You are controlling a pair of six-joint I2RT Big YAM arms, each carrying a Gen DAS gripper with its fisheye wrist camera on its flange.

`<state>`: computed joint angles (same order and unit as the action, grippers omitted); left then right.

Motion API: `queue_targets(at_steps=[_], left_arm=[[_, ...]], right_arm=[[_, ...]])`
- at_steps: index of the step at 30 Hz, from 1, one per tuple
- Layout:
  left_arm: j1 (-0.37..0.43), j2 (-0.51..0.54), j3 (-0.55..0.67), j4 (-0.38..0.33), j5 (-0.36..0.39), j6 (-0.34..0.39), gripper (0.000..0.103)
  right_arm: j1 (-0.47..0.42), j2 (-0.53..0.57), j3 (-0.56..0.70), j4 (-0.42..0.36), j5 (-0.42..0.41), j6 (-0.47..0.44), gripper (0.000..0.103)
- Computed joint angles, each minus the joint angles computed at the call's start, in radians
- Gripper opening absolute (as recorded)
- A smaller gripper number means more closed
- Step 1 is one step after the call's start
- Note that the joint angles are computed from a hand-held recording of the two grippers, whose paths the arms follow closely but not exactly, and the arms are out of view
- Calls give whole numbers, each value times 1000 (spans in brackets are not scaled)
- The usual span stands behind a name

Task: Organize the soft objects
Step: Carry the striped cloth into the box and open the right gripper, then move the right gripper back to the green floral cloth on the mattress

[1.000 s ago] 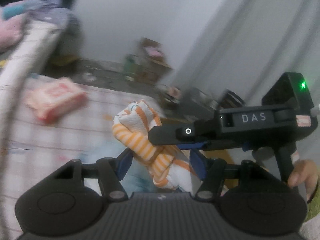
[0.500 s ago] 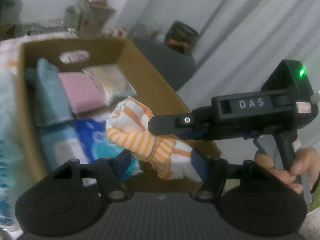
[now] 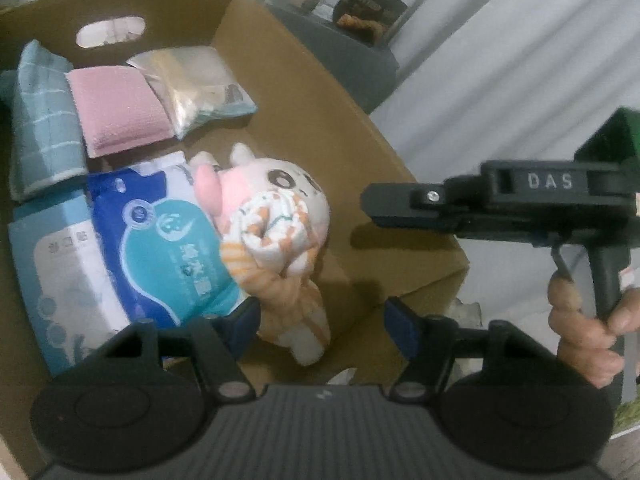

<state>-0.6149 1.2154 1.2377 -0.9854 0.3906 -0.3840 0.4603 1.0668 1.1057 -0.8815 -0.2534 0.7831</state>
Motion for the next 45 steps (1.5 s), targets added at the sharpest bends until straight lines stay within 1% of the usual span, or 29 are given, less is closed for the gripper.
queue_targets(at_steps=[2, 6, 9, 14, 18, 20, 22, 23, 24, 26, 28, 30, 33, 35, 37, 39, 43, 45], left_arm=[[14, -20, -1, -3, -3, 5, 69], [50, -66, 1, -12, -44, 16, 70], [89, -110, 1, -31, -81, 27, 70], [154, -195, -4, -69, -118, 42, 71], [202, -260, -27, -82, -124, 41, 73], [230, -297, -51, -84, -121, 40, 73], [263, -331, -70, -92, -105, 40, 73], [280, -347, -80, -95, -95, 41, 73], [300, -364, -91, -97, -86, 42, 73], [336, -393, -113, -102, -75, 47, 73], [366, -416, -132, -105, -71, 50, 73], [398, -435, -145, -117, -66, 60, 73], [434, -467, -161, -129, -73, 79, 73], [461, -497, -172, -137, -81, 102, 74], [492, -531, -182, -142, -89, 125, 76], [529, -564, -191, -151, -92, 151, 78], [631, -628, -203, -188, -92, 239, 79], [697, -658, -211, -208, -83, 292, 80]], right_arm=[[-2, -5, -4, 6, 1, -4, 22], [3, -8, 3, 12, -7, -13, 24], [9, 4, 10, 24, -24, -18, 24], [32, 65, 40, 31, -37, -24, 28], [60, 135, 82, 28, 5, -55, 30], [72, 172, 103, 24, 8, -74, 31], [85, 204, 120, 12, -10, -88, 33], [90, 217, 126, 2, -37, -104, 33], [97, 233, 136, -14, -86, -128, 34], [121, 250, 150, -41, -128, -162, 34], [151, 270, 177, -89, -123, -204, 34], [171, 290, 199, -130, -110, -225, 34], [177, 301, 215, -151, -97, -190, 34], [173, 286, 208, -128, -90, -165, 35], [168, 266, 206, -97, -86, -134, 40], [174, 242, 204, -69, -76, -112, 41], [215, 237, 232, -15, -67, -84, 42], [243, 251, 261, 5, -69, -80, 43]])
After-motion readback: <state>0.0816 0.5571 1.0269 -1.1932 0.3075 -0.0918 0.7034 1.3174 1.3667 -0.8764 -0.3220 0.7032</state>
